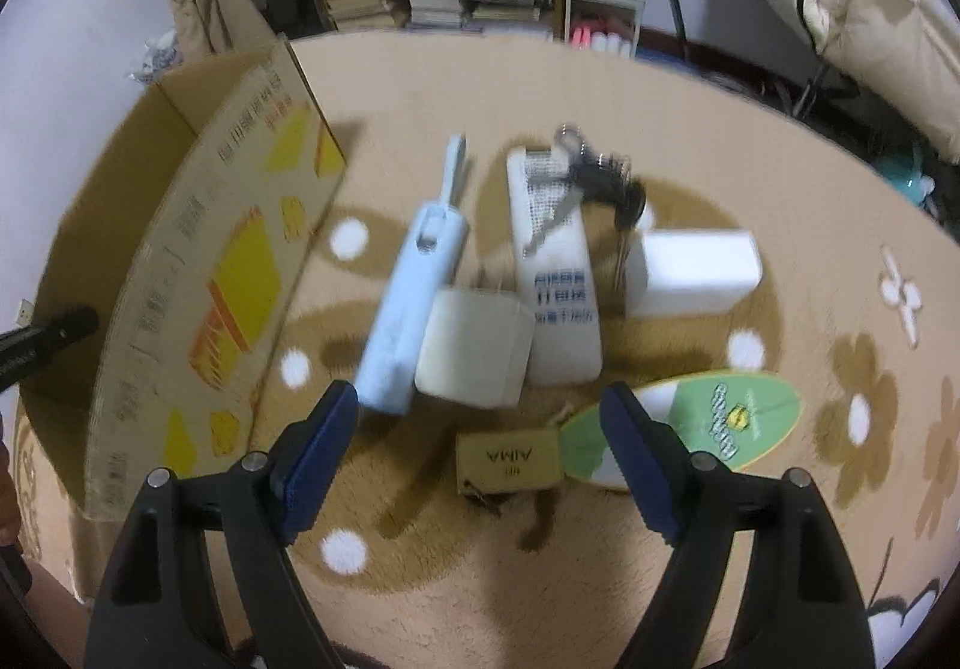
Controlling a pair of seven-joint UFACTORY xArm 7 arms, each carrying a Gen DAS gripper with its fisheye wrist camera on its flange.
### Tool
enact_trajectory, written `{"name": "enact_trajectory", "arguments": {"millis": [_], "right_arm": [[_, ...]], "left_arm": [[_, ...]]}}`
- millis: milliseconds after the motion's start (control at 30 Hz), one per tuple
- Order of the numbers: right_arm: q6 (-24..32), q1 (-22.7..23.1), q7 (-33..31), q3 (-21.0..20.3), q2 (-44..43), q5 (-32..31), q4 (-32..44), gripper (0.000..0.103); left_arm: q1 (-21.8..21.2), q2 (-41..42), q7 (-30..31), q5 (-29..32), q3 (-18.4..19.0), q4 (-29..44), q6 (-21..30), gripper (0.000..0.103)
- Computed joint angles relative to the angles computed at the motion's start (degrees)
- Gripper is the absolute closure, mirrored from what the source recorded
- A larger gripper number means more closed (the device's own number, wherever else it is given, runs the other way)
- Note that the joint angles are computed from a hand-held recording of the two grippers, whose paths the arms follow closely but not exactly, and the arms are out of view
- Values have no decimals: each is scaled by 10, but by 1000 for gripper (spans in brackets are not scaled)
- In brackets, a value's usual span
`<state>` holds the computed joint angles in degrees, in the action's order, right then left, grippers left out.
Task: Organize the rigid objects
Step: 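Return the right gripper to the items and grasp the gold AIMA tag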
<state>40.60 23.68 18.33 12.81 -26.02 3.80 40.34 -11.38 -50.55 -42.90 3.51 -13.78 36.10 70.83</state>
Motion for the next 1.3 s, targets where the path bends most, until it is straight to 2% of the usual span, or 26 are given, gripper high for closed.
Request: {"name": "enact_trajectory", "arguments": {"millis": [200, 433, 533, 700, 800, 967, 1033, 1100, 1300], "right_arm": [[1, 11, -13, -27, 11, 53, -18, 16], [-3, 6, -21, -34, 11, 80, -34, 16], [-7, 8, -30, -39, 19, 96, -37, 24], [-16, 8, -36, -37, 22, 105, -45, 25], [-16, 9, -46, -40, 24, 108, -46, 30], [-14, 9, -44, -36, 30, 116, -41, 33], [-10, 17, -55, -47, 29, 138, -41, 40], [-5, 24, -68, -55, 33, 165, -41, 40], [-17, 12, -41, -27, 45, 129, -41, 40]], "left_arm": [[-1, 0, 0, 0, 0, 0, 1, 89], [-1, -1, -1, -1, 0, -1, 0, 89], [-1, -1, -1, -1, 0, -1, 0, 89], [-1, -1, -1, -1, 0, -2, 0, 89], [-1, -1, -1, -1, 0, -2, 0, 89], [-1, -1, -1, -1, 1, -2, 0, 89], [-1, -1, -1, -1, 1, -1, 0, 89], [-1, -1, -1, -1, 1, -1, 0, 89], [-1, -1, -1, -1, 1, -2, 0, 89]]}}
